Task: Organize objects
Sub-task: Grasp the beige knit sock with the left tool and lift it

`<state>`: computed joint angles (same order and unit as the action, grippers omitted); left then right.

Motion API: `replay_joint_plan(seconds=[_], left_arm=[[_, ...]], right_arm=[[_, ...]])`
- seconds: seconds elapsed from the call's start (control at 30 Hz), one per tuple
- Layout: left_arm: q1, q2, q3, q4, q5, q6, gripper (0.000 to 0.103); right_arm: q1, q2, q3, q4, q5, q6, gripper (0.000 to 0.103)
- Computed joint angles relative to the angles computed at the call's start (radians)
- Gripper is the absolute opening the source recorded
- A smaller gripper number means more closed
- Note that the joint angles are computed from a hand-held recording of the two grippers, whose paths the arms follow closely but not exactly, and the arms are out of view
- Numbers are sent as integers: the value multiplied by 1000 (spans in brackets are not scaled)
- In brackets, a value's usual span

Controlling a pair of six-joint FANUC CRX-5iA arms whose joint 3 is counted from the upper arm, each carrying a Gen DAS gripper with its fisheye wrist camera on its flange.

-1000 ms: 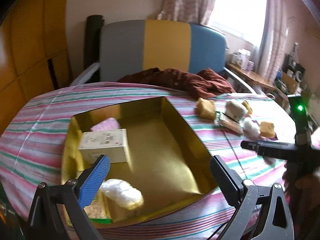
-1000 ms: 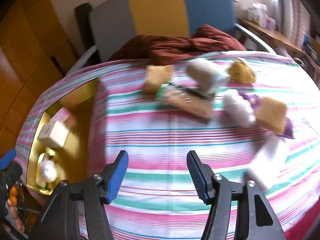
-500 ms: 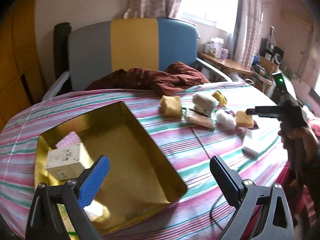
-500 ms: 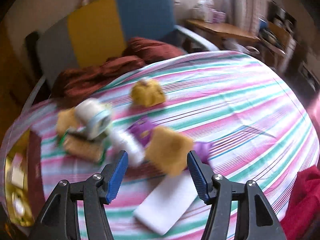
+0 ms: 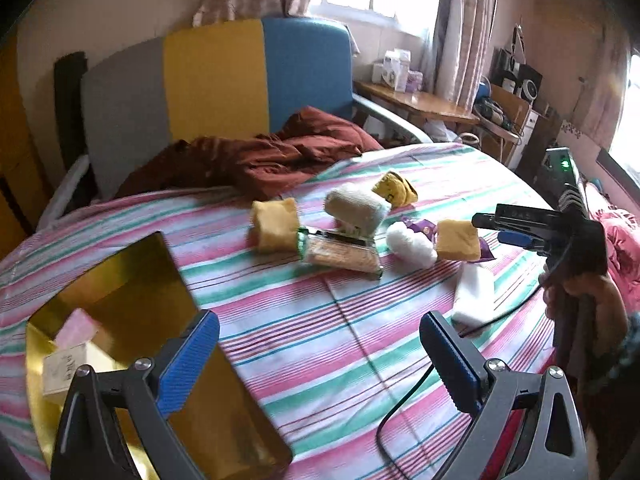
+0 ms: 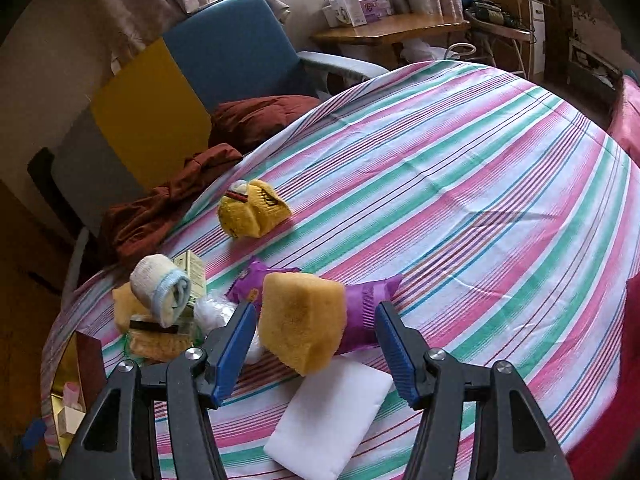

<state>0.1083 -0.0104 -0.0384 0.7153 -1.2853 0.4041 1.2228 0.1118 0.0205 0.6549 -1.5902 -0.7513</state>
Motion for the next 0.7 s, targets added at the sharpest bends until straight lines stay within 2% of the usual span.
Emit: replay_joint_plan(seconds=[0.13,0.3,0.4,0.57,0.7], left_arm=[[-52,76,83,-60,-55,138,101],[-96,139,156,-116,-65,271,101],[-123,155,185,-117,-36,287,101],[-180,222,266,-98,-38,356,101],[-235,309,367,-102,-71,474,101]], right_arm=[[2,-14,-19,7,28,-12,63],[4,-22,-34,25,47,-18,63],[6,-23,-36,34,54,-13,63],[9,-20,-35,53,59,0,63],[12,-31,-53,66,76,-17,63]])
